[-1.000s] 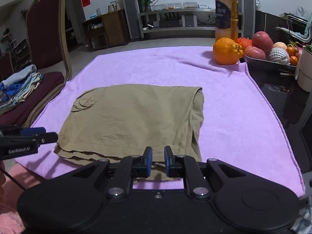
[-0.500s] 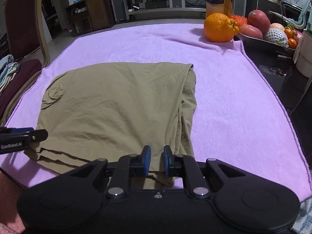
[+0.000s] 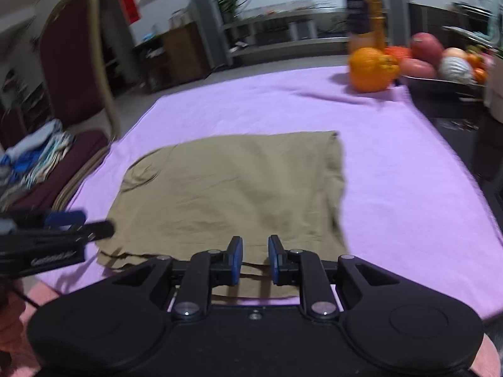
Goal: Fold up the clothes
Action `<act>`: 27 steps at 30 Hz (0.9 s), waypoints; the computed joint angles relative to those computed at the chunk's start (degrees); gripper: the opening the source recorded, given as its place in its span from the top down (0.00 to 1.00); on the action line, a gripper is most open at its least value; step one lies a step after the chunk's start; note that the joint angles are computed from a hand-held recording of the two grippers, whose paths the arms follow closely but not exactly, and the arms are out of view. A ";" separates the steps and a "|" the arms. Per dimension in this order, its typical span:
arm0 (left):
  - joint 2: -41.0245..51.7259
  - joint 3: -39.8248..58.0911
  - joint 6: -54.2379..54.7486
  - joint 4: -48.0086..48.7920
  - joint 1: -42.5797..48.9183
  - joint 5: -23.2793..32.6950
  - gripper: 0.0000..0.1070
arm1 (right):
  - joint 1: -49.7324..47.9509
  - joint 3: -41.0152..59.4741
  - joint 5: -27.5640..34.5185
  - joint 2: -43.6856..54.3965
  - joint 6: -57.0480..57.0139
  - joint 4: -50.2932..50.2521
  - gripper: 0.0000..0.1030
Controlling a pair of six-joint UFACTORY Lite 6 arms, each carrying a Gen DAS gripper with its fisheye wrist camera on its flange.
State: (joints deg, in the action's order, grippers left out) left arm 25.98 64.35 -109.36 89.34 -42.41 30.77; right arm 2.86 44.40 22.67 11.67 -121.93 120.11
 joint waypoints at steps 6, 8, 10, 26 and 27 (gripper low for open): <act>3.24 0.31 3.57 -4.75 2.18 -4.45 0.46 | 3.85 4.48 -3.56 6.28 6.25 -7.42 0.82; -0.08 -2.06 2.83 -5.53 2.81 -5.12 0.47 | 0.76 1.76 0.01 3.22 10.37 -11.53 0.81; -3.14 -4.53 -0.85 -1.60 2.53 -3.82 0.48 | -3.69 -0.73 4.25 0.42 13.08 -13.12 0.74; 2.32 -2.32 -5.41 1.39 9.91 -10.04 0.39 | -27.13 11.46 25.26 19.91 45.23 -26.57 0.51; 2.34 -2.55 -6.17 2.13 9.48 -9.45 0.38 | -26.79 12.61 25.23 21.06 45.38 -26.47 0.51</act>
